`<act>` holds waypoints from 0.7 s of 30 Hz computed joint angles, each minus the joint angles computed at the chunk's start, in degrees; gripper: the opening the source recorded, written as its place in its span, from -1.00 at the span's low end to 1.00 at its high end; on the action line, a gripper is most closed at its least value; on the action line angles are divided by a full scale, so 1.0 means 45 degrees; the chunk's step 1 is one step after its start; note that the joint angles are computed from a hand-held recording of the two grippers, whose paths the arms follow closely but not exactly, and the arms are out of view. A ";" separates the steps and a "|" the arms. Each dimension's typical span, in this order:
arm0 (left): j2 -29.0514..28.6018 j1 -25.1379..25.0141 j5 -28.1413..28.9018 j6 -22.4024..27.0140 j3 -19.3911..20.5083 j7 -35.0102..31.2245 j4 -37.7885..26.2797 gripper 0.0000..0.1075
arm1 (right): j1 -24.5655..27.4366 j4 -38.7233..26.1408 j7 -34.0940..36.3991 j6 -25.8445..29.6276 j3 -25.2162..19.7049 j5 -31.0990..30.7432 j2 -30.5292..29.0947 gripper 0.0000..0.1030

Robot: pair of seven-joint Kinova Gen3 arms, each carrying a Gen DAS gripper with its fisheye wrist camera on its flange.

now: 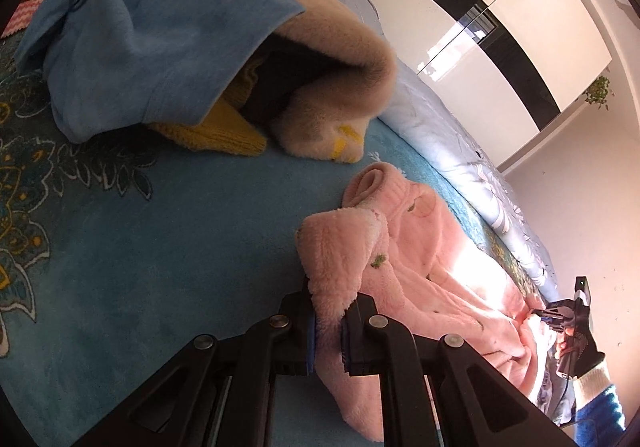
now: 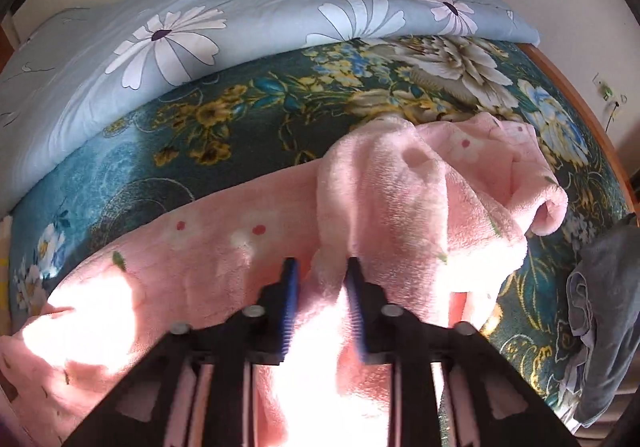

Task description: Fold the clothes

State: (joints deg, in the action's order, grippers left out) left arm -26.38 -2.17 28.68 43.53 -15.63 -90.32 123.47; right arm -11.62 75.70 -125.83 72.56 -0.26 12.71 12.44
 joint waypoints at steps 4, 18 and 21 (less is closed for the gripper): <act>-0.0394 -0.0067 0.0247 0.0035 -0.0461 0.0068 0.0083 -0.82 | -0.0333 0.0710 0.1207 -0.1548 0.1504 -0.2071 -0.1424 -0.93; -0.2428 0.0388 -0.0525 0.0541 -0.1628 0.0977 -0.0329 -0.83 | 0.1517 0.4360 0.8059 -0.1589 0.6164 -0.7835 -0.8327 -0.93; -0.2564 0.0231 -0.0996 0.1105 -0.1812 0.1213 -0.0239 -0.83 | 0.2641 0.6129 0.9605 -0.0312 0.7839 -0.8467 -0.7802 -0.93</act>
